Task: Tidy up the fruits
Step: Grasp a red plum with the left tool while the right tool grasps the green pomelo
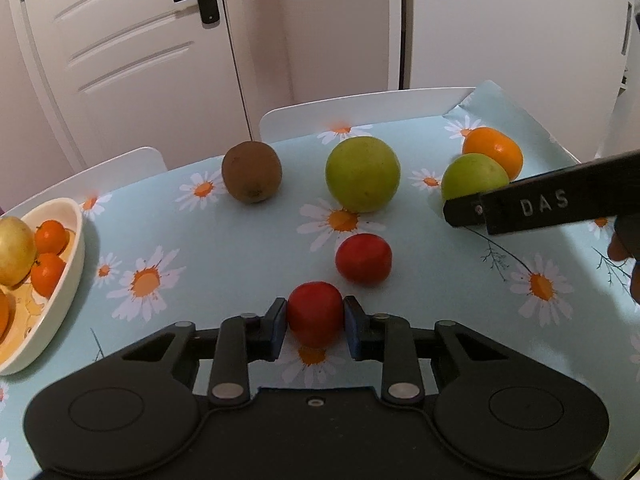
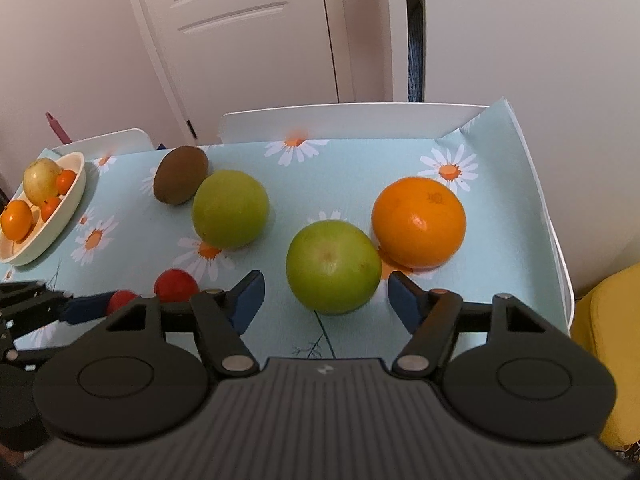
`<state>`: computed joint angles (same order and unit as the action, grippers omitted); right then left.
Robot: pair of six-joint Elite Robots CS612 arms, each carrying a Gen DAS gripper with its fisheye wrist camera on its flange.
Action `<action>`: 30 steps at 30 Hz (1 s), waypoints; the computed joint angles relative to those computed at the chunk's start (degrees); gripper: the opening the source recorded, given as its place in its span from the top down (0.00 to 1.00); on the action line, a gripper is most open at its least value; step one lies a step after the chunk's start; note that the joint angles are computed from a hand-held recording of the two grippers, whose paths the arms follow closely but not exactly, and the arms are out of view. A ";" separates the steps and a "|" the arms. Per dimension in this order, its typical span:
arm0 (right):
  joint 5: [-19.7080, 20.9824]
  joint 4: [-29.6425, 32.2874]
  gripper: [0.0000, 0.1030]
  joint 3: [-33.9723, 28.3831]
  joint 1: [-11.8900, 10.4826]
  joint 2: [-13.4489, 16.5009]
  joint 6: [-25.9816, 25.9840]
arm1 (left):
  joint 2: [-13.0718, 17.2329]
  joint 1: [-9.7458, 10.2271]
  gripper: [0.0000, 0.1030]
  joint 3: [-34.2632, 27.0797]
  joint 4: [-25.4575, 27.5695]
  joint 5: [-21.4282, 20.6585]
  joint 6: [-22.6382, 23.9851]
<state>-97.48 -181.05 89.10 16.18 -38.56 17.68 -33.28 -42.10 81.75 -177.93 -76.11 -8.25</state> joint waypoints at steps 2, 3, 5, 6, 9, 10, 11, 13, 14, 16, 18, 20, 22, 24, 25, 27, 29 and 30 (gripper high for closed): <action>-0.08 0.06 0.19 -0.33 -0.04 0.21 0.14 | -0.11 -0.02 0.68 0.26 -0.10 0.09 -0.35; -0.10 0.17 0.19 -0.50 -0.07 0.31 0.26 | -0.16 -0.02 0.68 0.36 -0.13 0.14 -0.44; -0.14 0.39 0.21 -0.71 -0.10 0.43 0.44 | -0.23 -0.06 0.68 0.50 -0.14 0.32 -0.57; -0.20 0.53 0.22 -0.81 -0.10 0.48 0.50 | -0.27 -0.09 0.68 0.55 -0.09 0.40 -0.65; -0.36 1.01 0.27 -1.07 -0.11 0.59 0.81 | -0.42 -0.13 0.68 0.74 0.06 0.54 -1.02; -0.55 1.27 0.34 -1.20 -0.09 0.64 0.93 | -0.46 -0.14 0.68 0.79 0.12 0.57 -1.16; -0.75 1.81 0.33 -1.32 -0.07 0.65 0.97 | -0.52 -0.14 0.68 0.85 0.17 0.63 -1.31; -0.68 1.92 0.34 -1.33 -0.11 0.62 1.22 | -0.58 -0.19 0.68 0.87 0.34 0.94 -1.58; -0.68 1.94 0.34 -1.29 -0.10 0.58 1.12 | -0.68 -0.21 0.68 1.00 0.32 1.09 -1.72; -0.81 1.66 0.34 -1.14 -0.03 0.48 1.00 | -0.99 -0.24 0.68 1.46 0.06 1.33 -2.21; -0.89 1.31 0.34 -0.89 0.07 0.24 0.52 | -1.32 -0.25 0.68 1.88 -0.11 1.55 -2.66; -1.17 0.98 0.34 -0.65 0.26 -0.05 -0.21 | -1.67 -0.28 0.68 2.35 -0.52 1.96 -2.85; -1.38 0.56 0.34 -0.35 0.48 -0.45 -1.08 | -2.10 -0.25 0.68 2.88 -1.08 2.24 -3.18; -1.52 0.12 0.34 -0.12 0.76 -0.88 -1.95 | -2.57 -0.24 0.68 3.42 -1.78 2.67 -3.61; -1.47 -0.04 0.34 -0.02 0.88 -1.10 -2.39 | -2.85 -0.22 0.68 3.74 -2.14 2.93 -3.91; -0.97 -0.39 0.34 0.11 1.12 -1.52 -3.31 | -3.41 -0.21 0.68 4.41 -2.84 3.49 -4.55; 0.00 -0.39 0.34 0.09 1.34 -1.93 -4.26 | -4.15 -0.17 0.68 5.28 -3.53 4.20 -5.21; 0.53 -0.26 0.34 0.00 1.43 -2.08 -4.51 | -4.48 -0.12 0.68 5.65 -3.77 4.44 -5.43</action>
